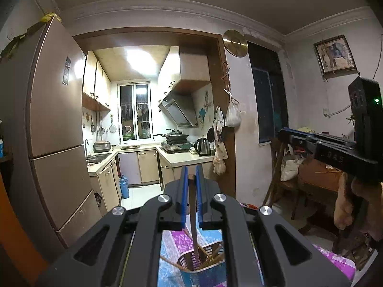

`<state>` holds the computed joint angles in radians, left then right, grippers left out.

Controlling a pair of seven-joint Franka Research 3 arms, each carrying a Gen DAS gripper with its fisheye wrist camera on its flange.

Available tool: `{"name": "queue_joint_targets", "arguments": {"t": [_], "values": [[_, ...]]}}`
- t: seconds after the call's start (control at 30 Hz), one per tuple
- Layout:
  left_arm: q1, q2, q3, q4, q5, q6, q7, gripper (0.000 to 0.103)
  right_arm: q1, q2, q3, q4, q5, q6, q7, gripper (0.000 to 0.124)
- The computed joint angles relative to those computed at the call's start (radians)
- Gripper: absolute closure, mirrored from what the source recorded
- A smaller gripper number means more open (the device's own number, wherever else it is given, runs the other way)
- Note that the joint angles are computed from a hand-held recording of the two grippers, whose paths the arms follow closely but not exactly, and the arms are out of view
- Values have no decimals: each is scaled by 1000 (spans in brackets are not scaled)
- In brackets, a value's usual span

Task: Organize utensils
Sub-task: 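Carry both chopsticks up and lower them into the blue holder, then open both grippers to release the chopsticks into the holder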

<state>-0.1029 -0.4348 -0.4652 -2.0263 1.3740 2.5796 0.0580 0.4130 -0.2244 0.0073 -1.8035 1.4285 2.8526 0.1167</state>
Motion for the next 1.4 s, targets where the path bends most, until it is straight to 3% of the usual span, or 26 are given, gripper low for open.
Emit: {"name": "queue_joint_targets", "arguments": {"t": [0.17,0.4,0.93,1.13,1.3,1.33,1.4], "values": [[6,60,5,39,22,-9,-2,98,-16,96,19,83,-75,-5,90,117],[-18,118,54,34,32,6,-22,98,-57,213,56,144,-174,-24,210,117],[-59,206,132,34,-68,31,39,98,-119,306,107,188,-270,-75,334,116],[-60,190,128,32,-83,21,54,98,-129,287,113,169,-235,-67,302,116],[-62,105,118,-28,-112,11,107,96,-117,177,92,66,-33,-57,119,115],[-62,59,116,-70,-120,13,116,90,-108,125,82,11,44,-58,52,114],[-59,-36,103,-158,-144,-2,128,64,-86,48,55,-78,148,-72,-36,102]]}}
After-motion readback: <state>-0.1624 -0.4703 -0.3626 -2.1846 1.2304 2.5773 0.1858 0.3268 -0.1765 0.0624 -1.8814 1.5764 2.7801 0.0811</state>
